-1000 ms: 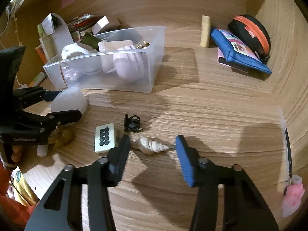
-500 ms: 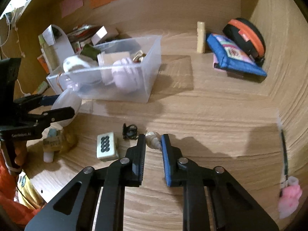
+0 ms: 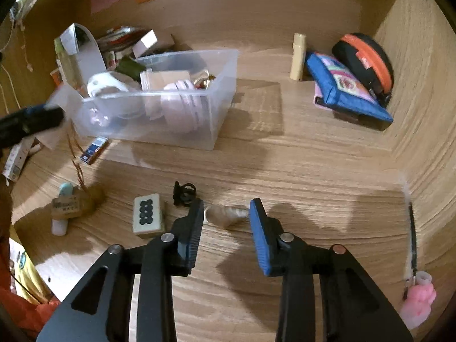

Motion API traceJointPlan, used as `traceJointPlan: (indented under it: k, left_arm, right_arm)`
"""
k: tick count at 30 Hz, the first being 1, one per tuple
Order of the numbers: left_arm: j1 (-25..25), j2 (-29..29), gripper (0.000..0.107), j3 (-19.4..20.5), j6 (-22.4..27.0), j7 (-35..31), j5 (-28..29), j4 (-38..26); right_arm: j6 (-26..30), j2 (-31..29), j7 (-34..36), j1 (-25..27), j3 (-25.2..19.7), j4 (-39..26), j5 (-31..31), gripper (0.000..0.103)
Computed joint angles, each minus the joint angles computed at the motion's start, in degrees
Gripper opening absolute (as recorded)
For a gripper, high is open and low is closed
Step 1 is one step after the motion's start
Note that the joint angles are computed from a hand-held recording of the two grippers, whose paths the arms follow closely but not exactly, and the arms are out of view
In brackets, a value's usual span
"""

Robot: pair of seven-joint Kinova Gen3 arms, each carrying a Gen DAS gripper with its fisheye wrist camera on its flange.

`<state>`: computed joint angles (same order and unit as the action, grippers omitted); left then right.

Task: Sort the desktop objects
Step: 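Lift the white jar with the left tool while the right tool grasps the white seashell, then carry the jar and seashell over the clear box with both tools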

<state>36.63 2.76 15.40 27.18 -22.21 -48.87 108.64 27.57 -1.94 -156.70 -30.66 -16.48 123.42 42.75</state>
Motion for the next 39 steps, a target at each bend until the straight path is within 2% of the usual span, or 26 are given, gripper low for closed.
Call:
traceJointPlan:
  k: [5,6,7,9,13,14,16,21,27,32,35,39]
  left_arm:
    - [-1.3,-1.6,0.065,0.0,0.6,0.3,0.8,0.8]
    - [-1.8,-1.8,0.065,0.1,0.6,0.5,0.7,0.9]
    - [-2.1,-1.9,0.065,0.3,0.8,0.9,0.5,0.9]
    - [-2.9,-2.5,0.065,0.4,0.6,1.3,0.7,1.4]
    - [-5.2,-3.9,0.065,1.0,-1.9,0.5,2.8,2.9]
    - [-5.6,-4.2,0.065,1.4,-2.1,0.5,2.9,3.2]
    - [-6.5,-4.5,0.065,2.0,-2.3,0.0,3.4,3.7]
    - [-7.6,-4.4,0.065,3.0,-0.8,-2.1,6.0,4.9]
    - [-9.5,-6.4,0.065,2.5,-1.7,-1.2,9.1,8.6]
    - [-13.6,-9.8,0.064,4.0,-3.9,-0.6,10.3,11.2]
    - [-15.4,-12.0,0.055,4.7,-6.2,-2.3,11.7,12.4]
    - [-20.5,-12.6,0.055,11.1,-4.2,0.0,8.4,11.7]
  right_arm:
    - [-3.3,0.6,3.0,0.9,1.1,0.3,-3.2,0.031]
    - [-3.5,0.8,2.7,1.1,1.1,0.2,-3.1,0.035]
    - [-3.4,1.0,2.2,0.9,1.1,0.2,-2.8,0.042]
    - [-2.1,1.5,0.6,0.2,0.7,-0.4,-1.1,0.045]
    - [-0.9,2.0,-1.3,-1.7,0.5,-0.6,1.9,0.045]
    - [-1.1,2.0,-1.1,-1.9,0.6,-0.5,2.0,0.044]
    - [-1.4,1.9,0.0,-2.4,0.7,-0.6,1.7,0.027]
    - [-0.8,1.8,-0.6,-3.4,0.4,-0.4,2.7,0.016]
    - [-2.1,0.0,-1.6,-2.1,0.6,0.2,2.0,0.016]
    - [-0.4,-1.6,-4.3,-1.0,-1.2,-0.4,4.6,0.016]
    - [0.1,-2.6,-4.6,-0.2,-2.0,-0.8,5.0,0.016]
    - [-0.6,-3.5,-3.9,1.2,-2.6,-1.1,4.6,0.016]
